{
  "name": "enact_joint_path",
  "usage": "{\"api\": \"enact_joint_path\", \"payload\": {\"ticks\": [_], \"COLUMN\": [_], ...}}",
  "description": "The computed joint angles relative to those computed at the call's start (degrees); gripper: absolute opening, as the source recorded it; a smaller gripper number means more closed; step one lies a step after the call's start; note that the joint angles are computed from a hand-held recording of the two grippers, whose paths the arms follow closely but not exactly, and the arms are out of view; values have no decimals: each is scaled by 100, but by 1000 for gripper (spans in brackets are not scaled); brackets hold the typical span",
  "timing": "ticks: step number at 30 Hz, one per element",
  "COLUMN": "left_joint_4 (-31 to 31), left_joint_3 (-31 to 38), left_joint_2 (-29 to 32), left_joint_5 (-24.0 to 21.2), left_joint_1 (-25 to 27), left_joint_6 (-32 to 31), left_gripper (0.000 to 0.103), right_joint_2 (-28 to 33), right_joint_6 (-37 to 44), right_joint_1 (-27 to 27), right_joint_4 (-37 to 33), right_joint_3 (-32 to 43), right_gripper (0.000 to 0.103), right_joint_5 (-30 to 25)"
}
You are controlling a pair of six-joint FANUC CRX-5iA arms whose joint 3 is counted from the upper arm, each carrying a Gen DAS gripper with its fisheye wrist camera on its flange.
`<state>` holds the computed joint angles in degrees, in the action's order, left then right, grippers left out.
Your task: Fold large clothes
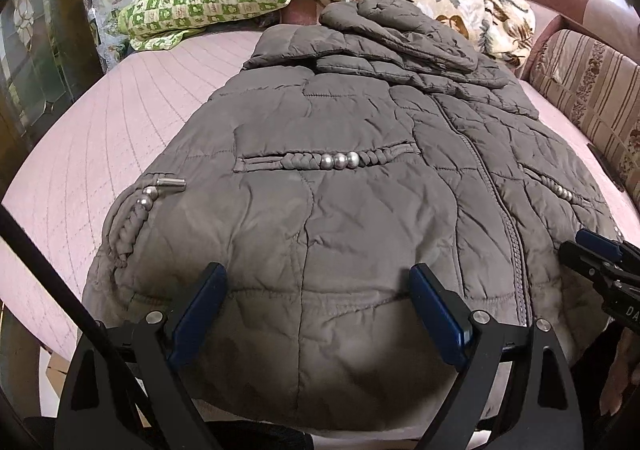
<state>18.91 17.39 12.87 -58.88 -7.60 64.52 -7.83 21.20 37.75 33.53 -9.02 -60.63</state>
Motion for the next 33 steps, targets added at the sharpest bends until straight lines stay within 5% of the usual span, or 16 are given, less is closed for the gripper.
{"api": "enact_joint_path", "payload": {"ticks": [11, 18, 27, 33], "left_joint_4": [1000, 468, 1189, 1246], "left_joint_3": [-500, -399, -337, -656], "left_joint_2": [-285, -350, 122, -64], "left_joint_5": [62, 386, -332, -174], "left_joint_1": [630, 1001, 1418, 1367], "left_joint_6": [50, 1277, 2052, 1937], "left_gripper": [91, 91, 91, 91], "right_joint_2": [-1151, -1808, -2230, -2306], "right_joint_6": [-1715, -2985, -3535, -3553], "right_joint_1": [74, 7, -551, -566], "right_joint_4": [982, 1301, 138, -300], "right_joint_3": [-955, -1517, -1785, -1969], "right_gripper": [61, 61, 61, 63], "right_joint_5": [-237, -926, -159, 566]}}
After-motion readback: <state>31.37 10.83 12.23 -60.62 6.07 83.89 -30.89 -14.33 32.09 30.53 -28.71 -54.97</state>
